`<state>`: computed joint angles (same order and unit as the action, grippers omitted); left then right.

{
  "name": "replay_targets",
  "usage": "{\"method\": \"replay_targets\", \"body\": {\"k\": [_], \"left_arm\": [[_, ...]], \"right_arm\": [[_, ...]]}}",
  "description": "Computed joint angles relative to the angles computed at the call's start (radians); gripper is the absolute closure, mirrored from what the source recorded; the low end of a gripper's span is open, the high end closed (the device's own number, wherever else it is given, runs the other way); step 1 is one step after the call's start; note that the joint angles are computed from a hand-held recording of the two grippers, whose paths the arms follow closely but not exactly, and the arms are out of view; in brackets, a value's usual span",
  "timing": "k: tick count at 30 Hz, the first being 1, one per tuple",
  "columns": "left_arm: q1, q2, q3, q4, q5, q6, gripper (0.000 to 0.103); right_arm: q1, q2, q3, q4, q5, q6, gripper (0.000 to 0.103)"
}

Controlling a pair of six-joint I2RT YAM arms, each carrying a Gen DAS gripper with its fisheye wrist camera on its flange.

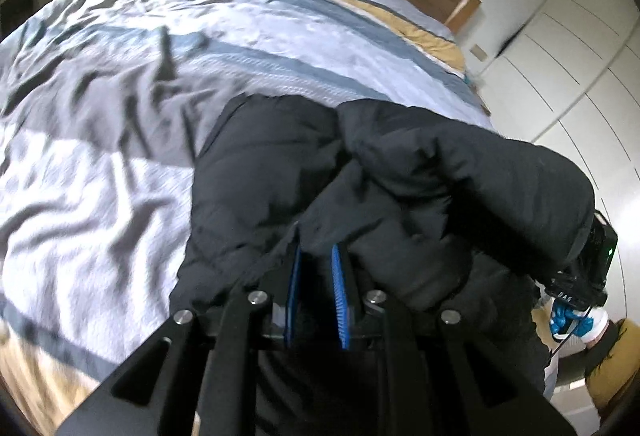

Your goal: Fold large clothes

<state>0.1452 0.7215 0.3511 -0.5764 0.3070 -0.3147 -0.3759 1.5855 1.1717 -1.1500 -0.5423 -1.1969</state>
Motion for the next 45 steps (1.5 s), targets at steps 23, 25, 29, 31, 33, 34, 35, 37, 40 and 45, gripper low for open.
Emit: {"method": "replay_targets", "body": {"k": [23, 25, 29, 31, 33, 34, 35, 37, 40, 45], "left_arm": [[-0.318, 0.09, 0.356, -0.203, -0.176, -0.244, 0.087], [-0.347, 0.153, 0.407, -0.168, -0.181, -0.252, 0.085], [-0.411, 0.279, 0.494, -0.08, -0.22, -0.272, 0.062], [-0.426, 0.341, 0.525, -0.035, -0.227, -0.278, 0.062], [-0.431, 0.388, 0.538, 0.002, -0.224, -0.282, 0.062], [-0.438, 0.41, 0.54, 0.016, -0.23, -0.28, 0.062], [-0.448, 0.432, 0.543, 0.024, -0.238, -0.276, 0.062], [-0.477, 0.473, 0.53, 0.038, -0.244, -0.269, 0.062], [-0.546, 0.502, 0.484, 0.032, -0.25, -0.275, 0.062], [-0.707, 0.529, 0.361, 0.068, -0.335, -0.34, 0.062]], "right_arm": [[-0.116, 0.054, 0.367, -0.369, -0.056, 0.07, 0.055], [-0.096, 0.088, 0.452, -0.389, -0.077, 0.14, 0.055], [-0.027, 0.109, 0.521, -0.336, -0.097, 0.302, 0.055], [0.011, 0.107, 0.513, -0.295, -0.089, 0.362, 0.055], [0.036, 0.098, 0.483, -0.254, -0.078, 0.403, 0.055], [0.053, 0.092, 0.457, -0.226, -0.068, 0.426, 0.055], [0.07, 0.086, 0.423, -0.199, -0.059, 0.446, 0.055], [0.089, 0.071, 0.372, -0.171, -0.04, 0.454, 0.055], [0.102, 0.029, 0.271, -0.17, -0.044, 0.413, 0.055], [0.127, -0.071, 0.075, -0.143, 0.031, 0.302, 0.055]]}}
